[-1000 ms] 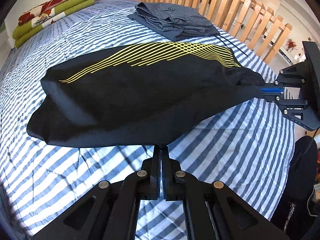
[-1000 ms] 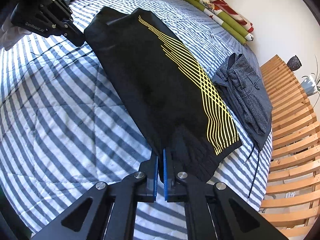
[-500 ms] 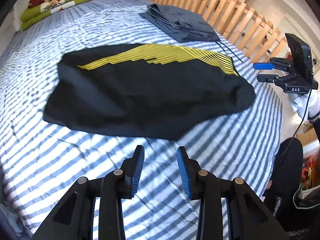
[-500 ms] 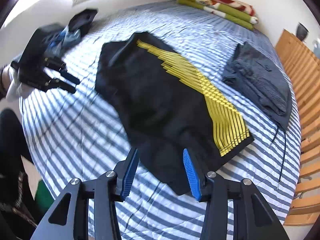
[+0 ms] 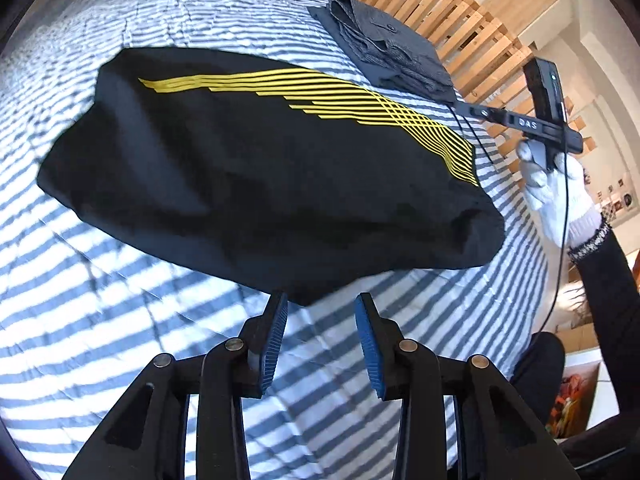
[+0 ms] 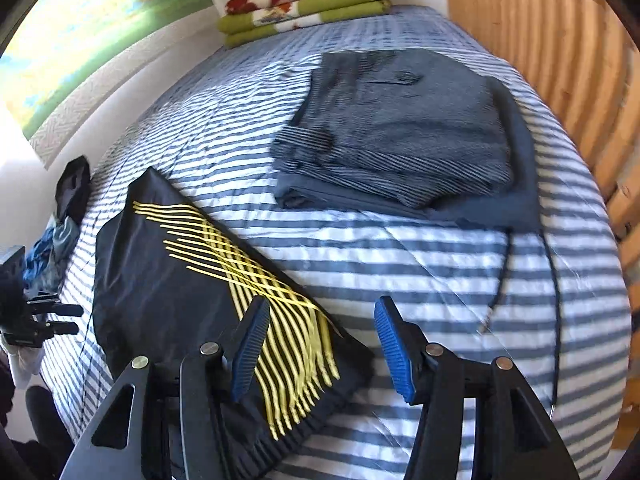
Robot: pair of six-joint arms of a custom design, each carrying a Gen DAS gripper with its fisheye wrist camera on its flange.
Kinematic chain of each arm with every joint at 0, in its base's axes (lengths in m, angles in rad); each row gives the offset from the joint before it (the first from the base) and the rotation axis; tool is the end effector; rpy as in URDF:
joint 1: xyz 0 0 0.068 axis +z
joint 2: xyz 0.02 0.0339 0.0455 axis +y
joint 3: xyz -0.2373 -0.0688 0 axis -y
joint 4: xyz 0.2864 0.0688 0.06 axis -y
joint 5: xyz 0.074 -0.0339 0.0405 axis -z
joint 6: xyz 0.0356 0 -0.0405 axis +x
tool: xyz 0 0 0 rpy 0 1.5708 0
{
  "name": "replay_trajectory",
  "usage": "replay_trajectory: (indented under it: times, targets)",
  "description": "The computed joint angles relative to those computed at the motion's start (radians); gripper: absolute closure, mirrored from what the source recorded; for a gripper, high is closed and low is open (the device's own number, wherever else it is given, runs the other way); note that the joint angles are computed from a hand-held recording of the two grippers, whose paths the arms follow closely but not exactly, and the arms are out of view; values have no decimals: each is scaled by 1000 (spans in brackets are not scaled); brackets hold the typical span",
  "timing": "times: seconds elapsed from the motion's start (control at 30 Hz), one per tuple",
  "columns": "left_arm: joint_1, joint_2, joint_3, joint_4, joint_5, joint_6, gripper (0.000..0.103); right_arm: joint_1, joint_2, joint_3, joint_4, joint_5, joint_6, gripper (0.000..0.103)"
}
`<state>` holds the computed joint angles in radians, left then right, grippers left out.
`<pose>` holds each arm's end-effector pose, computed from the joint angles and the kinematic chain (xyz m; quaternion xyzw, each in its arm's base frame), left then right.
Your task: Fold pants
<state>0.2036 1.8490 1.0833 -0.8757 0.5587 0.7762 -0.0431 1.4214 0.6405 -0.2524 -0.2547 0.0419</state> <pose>0.3230 0.0474 0.0825 0.2620 0.9243 -0.2591 0.0997 0.2860 -0.0034 0.0960 0.0069 0.9569 0.1223 0.2634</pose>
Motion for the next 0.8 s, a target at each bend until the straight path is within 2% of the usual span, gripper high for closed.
replay_trajectory:
  times: [0.1,0.13,0.23,0.37,0.53,0.63,0.73,0.77,0.8]
  targets:
    - [-30,-9,-74,37,49,-105,52,129,142,152,-11,14,-51,50]
    - [-45,-6,-92,48,60,-127,51,169,211,223,-27,13,-73,46]
    - [-75,-12,-146,135,90,-235,45,263,388,409,-85,38,-115,45]
    - [-53,33,-151,261,185,-454,32,308,590,619,-148,38,-140,45]
    - [-57,5,-212,422,189,-610,32,331,770,810,-225,58,-190,45]
    - [-78,-38,-257,493,145,-666,41,329,852,908,-269,57,-230,43]
    - [-67,-23,-254,511,152,-698,56,321,876,942,-275,10,-245,40]
    - [-54,-5,-236,505,150,-699,69,317,881,950,-280,-7,-245,40]
    - [-45,13,-222,498,155,-700,76,315,886,960,-291,-15,-252,40]
